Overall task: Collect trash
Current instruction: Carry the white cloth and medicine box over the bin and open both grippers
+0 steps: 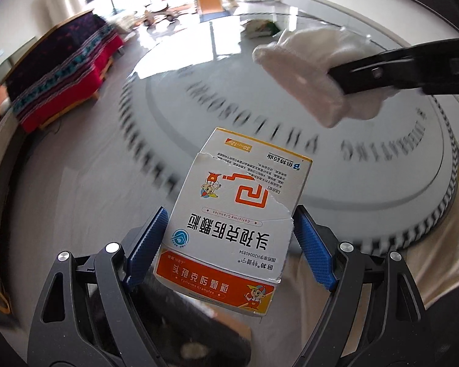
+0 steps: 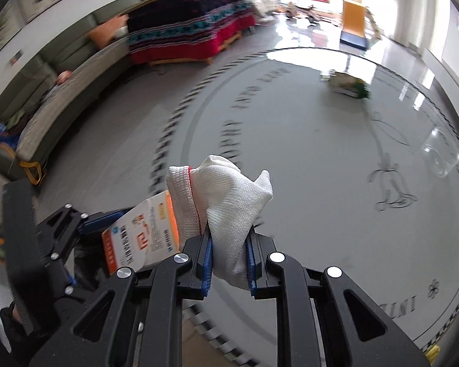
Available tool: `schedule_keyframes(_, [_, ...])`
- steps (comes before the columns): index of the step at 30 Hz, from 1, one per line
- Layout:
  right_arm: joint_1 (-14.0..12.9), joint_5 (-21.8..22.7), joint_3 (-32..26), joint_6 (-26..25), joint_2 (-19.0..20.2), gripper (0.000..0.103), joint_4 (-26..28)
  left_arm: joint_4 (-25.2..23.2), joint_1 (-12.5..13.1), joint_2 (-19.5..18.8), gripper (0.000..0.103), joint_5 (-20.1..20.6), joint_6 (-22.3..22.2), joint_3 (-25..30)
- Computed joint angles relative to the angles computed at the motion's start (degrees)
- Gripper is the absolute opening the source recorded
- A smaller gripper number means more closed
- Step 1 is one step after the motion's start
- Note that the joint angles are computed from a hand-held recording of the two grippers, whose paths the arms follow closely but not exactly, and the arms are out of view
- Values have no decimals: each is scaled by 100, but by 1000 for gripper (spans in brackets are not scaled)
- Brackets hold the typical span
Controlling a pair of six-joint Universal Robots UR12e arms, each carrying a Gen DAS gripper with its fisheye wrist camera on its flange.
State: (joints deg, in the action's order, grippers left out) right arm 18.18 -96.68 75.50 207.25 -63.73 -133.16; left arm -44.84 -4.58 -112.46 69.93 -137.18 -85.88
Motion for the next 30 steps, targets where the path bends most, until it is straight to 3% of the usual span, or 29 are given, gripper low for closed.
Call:
schedule_keyframes(11, [692,466,-969,-1297,696,19,508,379,770,477,81,624,-926,-1020])
schedule_keyframes(19, [965,791,-1831,-1728,1279,19,1011,434,1178,666,82,1081,-1543,-1510])
schedule_keyframes(21, [1035,904,-2189,-2018,1504,27,1215,440,1247,701,84,1252,-1730,-1576])
schedule_keyframes(23, [1125,618,-2449,-2101,1665,62,1362,474,1293,694,98,1591,-1976,-1600])
schedule_keyframes(26, [1160,551,-2524,-2110,1722,64,1296,584,1337,680,98,2047,-2112,-1619])
schedule_keyframes(30, [1111,660,-2384,-2029,1644,64,1202,588,1354,652,98,2077,-2066,-1591])
